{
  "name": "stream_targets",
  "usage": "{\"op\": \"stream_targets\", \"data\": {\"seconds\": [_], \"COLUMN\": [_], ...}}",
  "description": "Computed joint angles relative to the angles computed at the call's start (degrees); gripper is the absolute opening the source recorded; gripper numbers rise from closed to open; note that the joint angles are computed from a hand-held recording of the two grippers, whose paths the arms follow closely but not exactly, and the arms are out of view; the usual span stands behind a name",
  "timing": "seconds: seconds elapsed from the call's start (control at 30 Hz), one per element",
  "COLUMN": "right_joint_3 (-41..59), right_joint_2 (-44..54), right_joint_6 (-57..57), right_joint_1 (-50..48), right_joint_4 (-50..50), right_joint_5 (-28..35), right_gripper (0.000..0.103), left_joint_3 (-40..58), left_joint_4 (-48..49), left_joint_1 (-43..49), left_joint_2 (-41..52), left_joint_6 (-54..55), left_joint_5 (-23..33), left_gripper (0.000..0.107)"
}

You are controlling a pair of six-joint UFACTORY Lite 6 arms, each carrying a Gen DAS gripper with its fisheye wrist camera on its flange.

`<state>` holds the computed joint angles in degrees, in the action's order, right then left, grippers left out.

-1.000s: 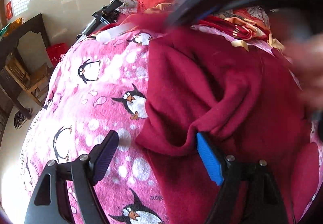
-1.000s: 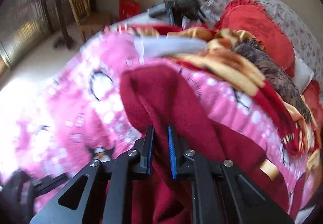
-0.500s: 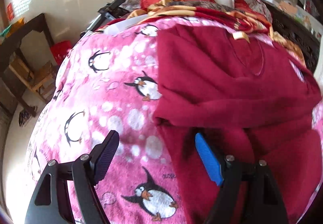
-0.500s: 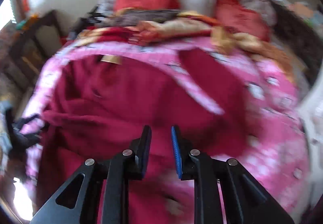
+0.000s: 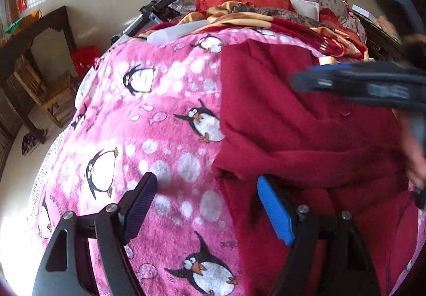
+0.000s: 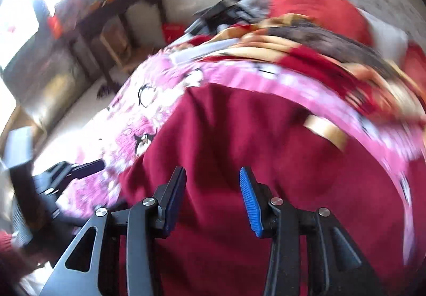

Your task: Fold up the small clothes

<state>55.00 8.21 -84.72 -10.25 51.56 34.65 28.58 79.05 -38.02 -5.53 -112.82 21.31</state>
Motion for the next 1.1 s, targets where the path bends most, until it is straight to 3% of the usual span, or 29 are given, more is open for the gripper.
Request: {"op": "stream_targets", "data": {"seconds": [0.1,0.13,0.17,0.37,0.53,0.6,0.7,0.73,0.9,1.1], "right_joint_3": [4.1,6.0,7.8,6.3,12.1,13.0,13.1,11.6,9.0,17.2], "right_joint_2": [7.3,9.8,11.6,3.6,10.4,12.5,10.6,7.8,-0.7,9.4], "right_joint_6": [2.3,5.7,9.1,3.1,12.5,15.1,12.4,10.3,-0.8,-9.1], "right_joint_1": [6.8,8.2,9.0,10.4,16.7,16.8,10.9,7.6,-13.2,-33.3], "right_joint_4": [-1.0,-3.7,-6.8,0.2,-3.0,-5.2,-3.6,-3.6,-8.2,-13.5], "right_joint_5": [-8.1,-9.1,-9.1,-11.3,-16.5,-15.3,-5.0,-2.7,3.5,5.9], "right_gripper": [0.026,0.009,0.0,0.0,0.0,0.0,0.0,0.007,0.011,0.014], "left_joint_3": [-1.2,-1.7,-2.2,-5.2,-2.7,-1.4,1.5,3.1,6.4,5.1], "left_joint_4": [3.4,3.8,3.4,-0.5,-2.7,-1.5,2.9,2.1,2.7,-0.5], "left_joint_1": [0.9,1.1,1.3,4.3,7.1,7.5,7.4,7.4,4.6,2.3], "left_joint_2": [-0.3,-1.0,-1.9,-10.3,-11.2,-9.8,-5.1,-2.2,7.2,3.5], "left_joint_6": [-2.9,-3.1,-2.6,2.3,4.0,3.0,-0.6,1.1,0.7,2.5], "left_joint_5": [-1.1,-1.4,-1.6,-1.5,-1.5,-2.0,-3.6,-4.4,-2.0,0.0], "left_gripper": [0.082,0.082,0.082,0.082,0.082,0.082,0.082,0.082,0.082,0.082]}}
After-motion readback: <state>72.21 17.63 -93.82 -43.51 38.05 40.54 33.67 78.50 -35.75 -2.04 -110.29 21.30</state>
